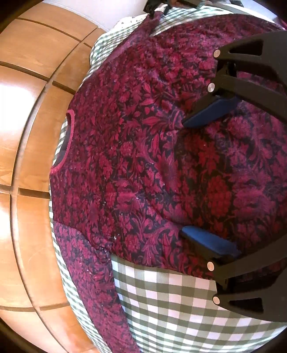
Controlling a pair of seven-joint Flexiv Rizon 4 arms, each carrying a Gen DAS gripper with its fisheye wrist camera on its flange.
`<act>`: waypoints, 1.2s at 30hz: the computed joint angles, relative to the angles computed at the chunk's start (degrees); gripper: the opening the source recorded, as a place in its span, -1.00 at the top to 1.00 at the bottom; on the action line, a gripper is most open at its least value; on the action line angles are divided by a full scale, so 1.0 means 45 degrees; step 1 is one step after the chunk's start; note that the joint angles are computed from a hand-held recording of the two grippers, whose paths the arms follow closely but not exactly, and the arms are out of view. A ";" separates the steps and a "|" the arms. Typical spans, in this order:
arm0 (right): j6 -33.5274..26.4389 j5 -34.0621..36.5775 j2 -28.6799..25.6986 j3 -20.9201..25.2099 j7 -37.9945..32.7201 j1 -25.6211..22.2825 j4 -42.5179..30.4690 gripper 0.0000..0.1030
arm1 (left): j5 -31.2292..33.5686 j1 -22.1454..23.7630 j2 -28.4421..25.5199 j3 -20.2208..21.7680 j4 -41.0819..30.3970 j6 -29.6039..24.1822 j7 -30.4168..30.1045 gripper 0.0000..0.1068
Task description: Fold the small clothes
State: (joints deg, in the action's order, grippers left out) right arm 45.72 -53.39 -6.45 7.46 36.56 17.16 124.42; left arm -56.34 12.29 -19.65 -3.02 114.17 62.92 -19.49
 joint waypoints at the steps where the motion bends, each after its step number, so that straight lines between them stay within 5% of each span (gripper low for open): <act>1: 0.0440 -0.0142 0.0150 0.0107 0.0107 0.0038 0.0173 -0.41 | 0.0002 0.0085 0.0107 0.0044 0.0016 -0.0247 -0.0033 -0.66; 5: 0.3107 -0.1072 0.0234 0.0368 0.0103 0.0194 0.0528 -0.51 | -0.0137 0.0379 0.0714 0.0388 0.0357 -0.0934 0.0193 -0.66; 11: 0.7116 -0.2464 -0.1164 0.0340 0.0291 0.1522 -0.0295 -0.51 | -0.0144 0.0818 0.1437 0.1257 0.0783 -0.1475 0.0527 -0.61; 13: 0.7635 -0.2382 -0.1576 0.0300 0.0139 0.2134 -0.0600 -0.51 | 0.0546 0.1268 0.1522 0.1693 0.0590 -0.2795 0.0098 -0.35; 19: 0.6425 0.0584 -0.2326 0.1286 -0.2662 0.3522 -0.1463 -0.27 | 0.1991 0.1993 0.1975 0.2398 0.0912 -0.4931 0.0549 0.01; 22: 0.4358 0.2156 -0.2495 0.1750 -0.4535 0.4113 -0.2247 0.14 | 0.2037 0.2002 0.2236 0.2494 0.1586 -0.4707 0.1369 0.39; 23: 0.3908 0.2465 -0.2492 0.1761 -0.4957 0.4300 -0.2422 0.46 | 0.1816 0.1988 0.2355 0.2481 0.1779 -0.4619 0.1696 0.58; 25: 0.3439 0.2678 -0.2355 0.1582 -0.5493 0.4660 -0.2585 0.67 | 0.1652 0.1978 0.2495 0.2527 0.1877 -0.4703 0.1805 0.70; 32: 0.2898 0.3318 -0.1994 0.1529 -0.6246 0.5100 -0.2296 0.70 | 0.2273 0.2137 0.2809 0.2901 0.1960 -0.5246 0.2272 0.71; 36: 0.4110 0.2988 -0.1921 0.1104 -0.5155 0.5186 -0.1838 0.47 | 0.1904 0.2041 0.3055 0.2819 0.1895 -0.4972 0.2289 0.37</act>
